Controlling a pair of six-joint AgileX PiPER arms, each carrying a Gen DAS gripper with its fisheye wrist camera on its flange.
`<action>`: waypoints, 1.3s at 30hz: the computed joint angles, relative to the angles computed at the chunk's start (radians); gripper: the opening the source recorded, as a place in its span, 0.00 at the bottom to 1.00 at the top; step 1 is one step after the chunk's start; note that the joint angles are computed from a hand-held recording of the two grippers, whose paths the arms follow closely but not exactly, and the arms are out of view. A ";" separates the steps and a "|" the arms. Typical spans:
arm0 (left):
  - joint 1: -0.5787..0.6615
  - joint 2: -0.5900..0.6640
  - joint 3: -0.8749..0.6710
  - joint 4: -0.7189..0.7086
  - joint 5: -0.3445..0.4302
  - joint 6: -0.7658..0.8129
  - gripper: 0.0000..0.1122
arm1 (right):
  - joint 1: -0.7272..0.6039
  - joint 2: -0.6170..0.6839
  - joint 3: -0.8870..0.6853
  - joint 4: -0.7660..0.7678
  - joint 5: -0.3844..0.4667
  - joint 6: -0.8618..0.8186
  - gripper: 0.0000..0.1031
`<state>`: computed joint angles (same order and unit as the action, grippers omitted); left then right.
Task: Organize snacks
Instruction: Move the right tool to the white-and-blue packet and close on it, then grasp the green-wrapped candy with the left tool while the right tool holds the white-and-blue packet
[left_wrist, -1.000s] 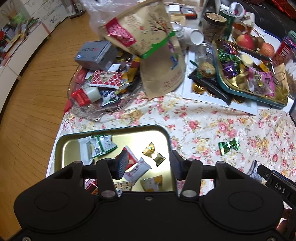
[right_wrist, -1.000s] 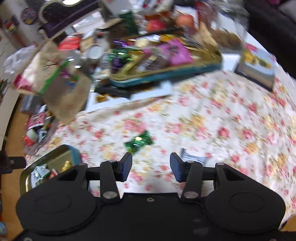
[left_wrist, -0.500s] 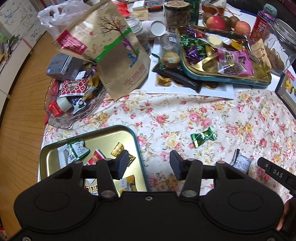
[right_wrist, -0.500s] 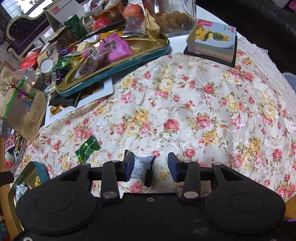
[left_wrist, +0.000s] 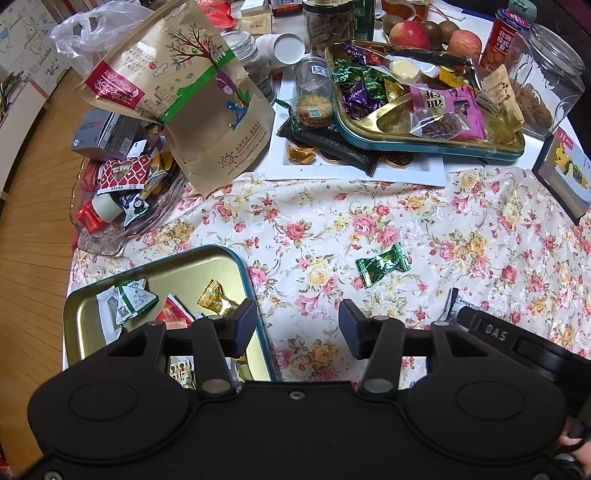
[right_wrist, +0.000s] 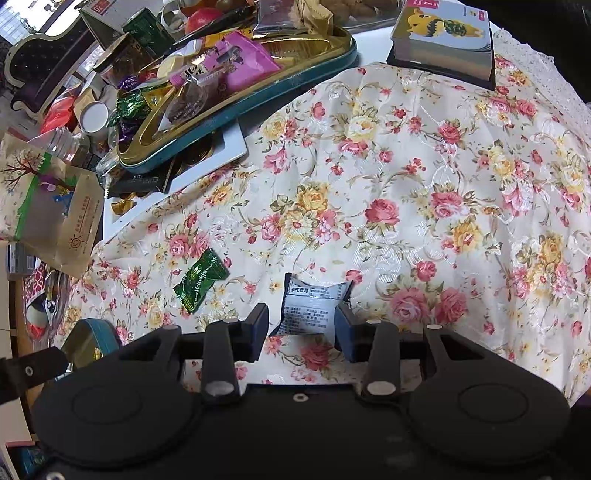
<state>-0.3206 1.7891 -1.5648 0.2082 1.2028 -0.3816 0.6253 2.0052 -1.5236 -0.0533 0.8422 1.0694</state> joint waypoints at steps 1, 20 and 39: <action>0.005 -0.002 0.000 -0.004 -0.001 0.003 0.51 | 0.003 0.013 -0.017 -0.003 0.012 0.005 0.42; 0.042 -0.029 0.026 -0.009 -0.008 0.008 0.51 | 0.041 0.090 -0.128 -0.073 0.106 0.052 0.42; 0.059 -0.044 0.043 -0.026 -0.013 0.029 0.51 | 0.043 0.163 -0.186 -0.101 0.148 0.138 0.43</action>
